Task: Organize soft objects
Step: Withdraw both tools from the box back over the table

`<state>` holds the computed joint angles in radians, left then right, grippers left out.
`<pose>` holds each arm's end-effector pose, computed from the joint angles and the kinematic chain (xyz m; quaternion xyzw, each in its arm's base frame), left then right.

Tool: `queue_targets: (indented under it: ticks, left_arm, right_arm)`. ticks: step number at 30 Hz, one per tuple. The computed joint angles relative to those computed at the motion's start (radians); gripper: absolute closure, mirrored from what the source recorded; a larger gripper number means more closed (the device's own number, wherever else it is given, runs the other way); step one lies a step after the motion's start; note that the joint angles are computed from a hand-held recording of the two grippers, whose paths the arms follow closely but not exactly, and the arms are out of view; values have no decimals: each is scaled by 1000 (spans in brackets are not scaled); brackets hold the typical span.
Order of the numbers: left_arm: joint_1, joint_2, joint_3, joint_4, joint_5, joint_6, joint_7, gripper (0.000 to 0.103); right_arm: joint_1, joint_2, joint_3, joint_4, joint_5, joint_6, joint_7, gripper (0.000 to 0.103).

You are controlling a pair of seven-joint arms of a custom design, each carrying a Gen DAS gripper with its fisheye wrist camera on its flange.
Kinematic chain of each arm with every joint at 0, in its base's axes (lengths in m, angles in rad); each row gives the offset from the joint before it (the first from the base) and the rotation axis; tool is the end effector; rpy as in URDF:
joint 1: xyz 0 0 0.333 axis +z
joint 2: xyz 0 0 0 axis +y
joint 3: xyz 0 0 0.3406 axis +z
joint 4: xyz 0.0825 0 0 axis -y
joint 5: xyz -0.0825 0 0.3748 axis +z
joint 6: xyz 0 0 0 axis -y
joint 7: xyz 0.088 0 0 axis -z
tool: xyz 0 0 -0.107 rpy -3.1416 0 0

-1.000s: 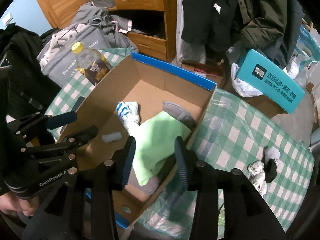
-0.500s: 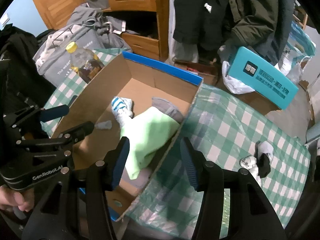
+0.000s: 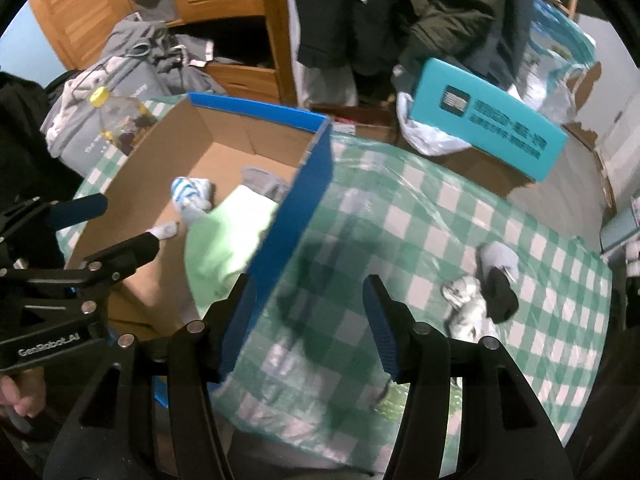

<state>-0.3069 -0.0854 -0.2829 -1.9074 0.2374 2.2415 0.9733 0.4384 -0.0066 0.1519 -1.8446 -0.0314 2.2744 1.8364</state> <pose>0.4674 -0.3116 0.6032 -0.6501 0.7223 -0.1782 0.1544 0.4892 0.3272 0.5949 -0.7971 0.5636 -0.0892 0.1977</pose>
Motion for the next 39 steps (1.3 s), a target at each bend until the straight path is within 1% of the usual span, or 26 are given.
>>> queue_targets:
  ticks: [5,12,15,18,29,39]
  left_arm:
    - [-20,45,-14,49,23,-28,0,28]
    - [-60,105,-19,119,47,-63,-9,27]
    - [-80,132,-21,149,59,-76,-6,24]
    - [-99,160,-22,179,68,-86,-2,24]
    - [-163,264,-14,292,66,-122,13,24]
    - [-205,370,2,393,39,-164,23,24]
  right_arm:
    - [-18,-37,-13,-50,12,9,-2,48]
    - [-47,-80,-25,-113,25,17,-9,48]
    - [-61,-98,-31,-142,27,19,-5,48]
    - [-75,-113,-37,-171,30,20,-3,48]
    - [-123,-157,-58,-254,36,22,-1,48]
    - [-158,-166,-76,-301,44,33,-20,48]
